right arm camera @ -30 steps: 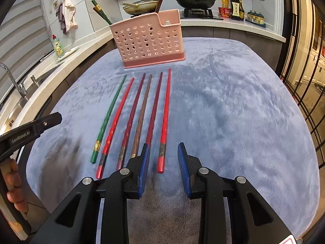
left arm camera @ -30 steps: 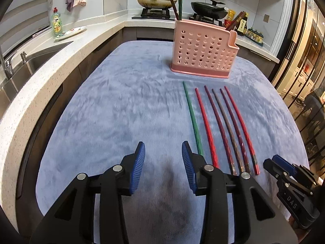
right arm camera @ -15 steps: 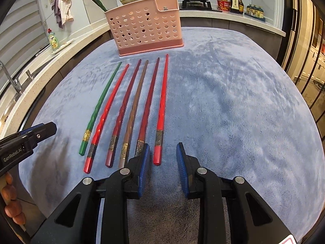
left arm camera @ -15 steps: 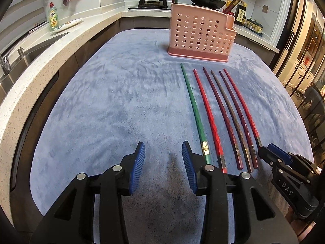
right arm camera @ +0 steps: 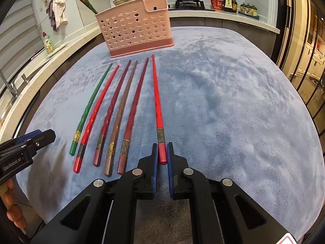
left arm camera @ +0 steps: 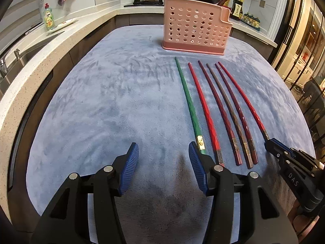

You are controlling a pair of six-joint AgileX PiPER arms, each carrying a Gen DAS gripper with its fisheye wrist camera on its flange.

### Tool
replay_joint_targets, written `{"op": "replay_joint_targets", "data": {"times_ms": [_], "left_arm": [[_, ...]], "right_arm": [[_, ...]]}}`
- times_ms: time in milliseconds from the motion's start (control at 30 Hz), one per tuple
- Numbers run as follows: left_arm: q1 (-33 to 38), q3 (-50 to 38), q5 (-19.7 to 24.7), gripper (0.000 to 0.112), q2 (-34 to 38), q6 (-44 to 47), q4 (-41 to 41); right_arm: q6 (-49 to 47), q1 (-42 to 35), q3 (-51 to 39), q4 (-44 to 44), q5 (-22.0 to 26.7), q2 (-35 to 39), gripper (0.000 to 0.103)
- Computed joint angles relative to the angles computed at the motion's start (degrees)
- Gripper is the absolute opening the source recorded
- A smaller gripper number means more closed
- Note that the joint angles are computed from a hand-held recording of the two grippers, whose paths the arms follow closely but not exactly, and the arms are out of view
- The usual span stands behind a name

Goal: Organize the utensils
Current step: 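Grasp the red chopstick with the right gripper while the left gripper grasps the green chopstick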

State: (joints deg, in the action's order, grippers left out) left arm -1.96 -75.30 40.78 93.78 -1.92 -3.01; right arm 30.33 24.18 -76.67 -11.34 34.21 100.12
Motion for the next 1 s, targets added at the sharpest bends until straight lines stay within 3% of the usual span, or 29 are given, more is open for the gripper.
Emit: {"op": "replay_joint_targets", "data": {"times_ms": [367,767,867,1000], "left_arm": [[-2.4,-1.7,1.1,0.05,3.4,0.6,-2.0],[-4.6,-2.7,-0.3,0.049,5.4,-4.6,3.6],[-4.8,-2.4,-0.7,0.04,5.3,-4.9,4.3],[-4.0,-2.8,-0.3,0.014,5.4,-2.9,2.5]], "right_arm": [[-0.5,-1.1,2.7,1.1,-0.8,-1.9,0.008],[-1.0,-1.3,3.5,1.4,-1.6,-2.1,0.008],[-1.0,-1.3,3.5,1.5,-1.6,-2.2,0.008],[-1.0,-1.3,3.5,1.5,-1.5,-2.2,0.008]]}}
